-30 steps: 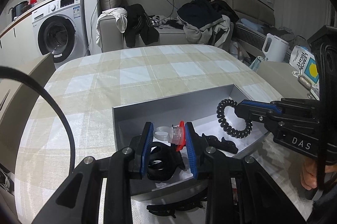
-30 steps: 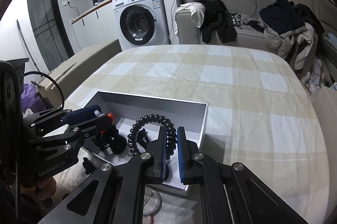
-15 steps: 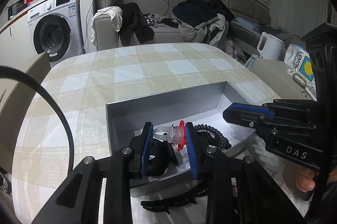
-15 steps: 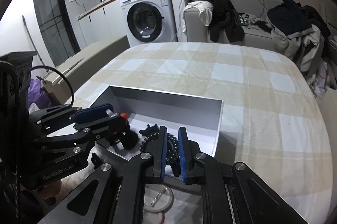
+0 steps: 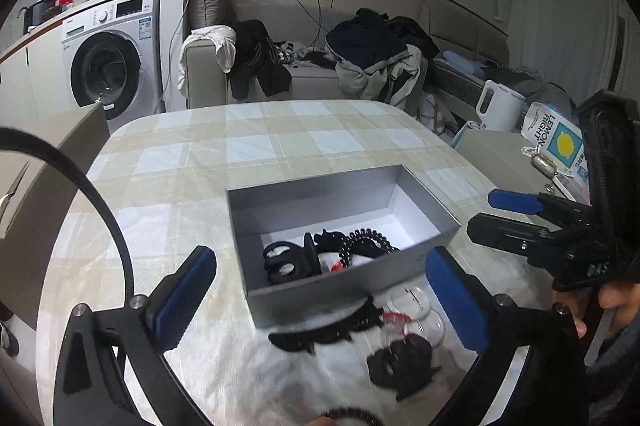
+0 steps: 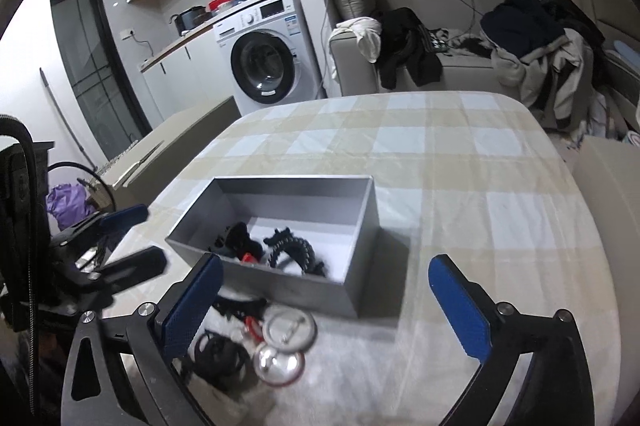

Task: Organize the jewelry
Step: 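Open both tools to release the items into the grey box, then withdraw both tools from the box toward the remaining jewelry, then grasp the round black claw clip with the right tool while the left tool grasps the black beaded bracelet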

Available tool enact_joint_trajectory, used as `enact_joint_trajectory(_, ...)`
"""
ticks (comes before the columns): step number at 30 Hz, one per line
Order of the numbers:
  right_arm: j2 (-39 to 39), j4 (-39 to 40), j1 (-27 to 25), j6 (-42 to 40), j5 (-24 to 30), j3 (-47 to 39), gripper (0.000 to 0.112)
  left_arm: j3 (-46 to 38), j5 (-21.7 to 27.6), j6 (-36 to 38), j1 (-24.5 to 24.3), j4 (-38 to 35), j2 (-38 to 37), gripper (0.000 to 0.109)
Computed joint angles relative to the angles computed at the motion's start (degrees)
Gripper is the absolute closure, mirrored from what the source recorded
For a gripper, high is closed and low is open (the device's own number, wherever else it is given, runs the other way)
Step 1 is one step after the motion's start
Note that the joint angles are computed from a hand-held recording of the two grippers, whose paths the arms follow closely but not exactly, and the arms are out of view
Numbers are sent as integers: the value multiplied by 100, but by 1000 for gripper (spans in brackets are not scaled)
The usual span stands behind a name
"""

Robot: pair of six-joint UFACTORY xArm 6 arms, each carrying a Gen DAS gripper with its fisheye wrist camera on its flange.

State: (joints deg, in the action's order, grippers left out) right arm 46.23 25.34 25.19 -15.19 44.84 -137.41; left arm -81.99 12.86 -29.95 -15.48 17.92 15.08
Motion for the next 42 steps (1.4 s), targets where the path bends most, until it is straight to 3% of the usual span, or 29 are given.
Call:
enact_joint_trajectory(4,-611,-55,8,-77,-368,1040,9,353,-42,-500,-2,564,-247,7)
enact_joint_trajectory(7,-1030,176,10,-291,-550,1728,9,655,-120,-566,-17,591,-418,7)
enact_joint_trajectory(16,-1501,668,58,-768,-460,2466,9,1170,-79,-779,-52,764,-707,7)
enact_joint_trajectory(23,-1511,1172,104,-1144,-106,2526,12,1355,13,-875,-80,868,-802,7)
enact_joint_trajectory(28,-1439,1296,157,-1327,137,2413,24,1532,1,-421,-145,400,-853,7)
enact_joint_trajectory(34,-1370,1339,216,-1410,248,2351,37,1598,141,-387,-181,428,-871,7)
enact_joint_trajectory(42,-1287,1511,248,-1507,511,2269,46,1645,171,82,-169,-168,-900,7)
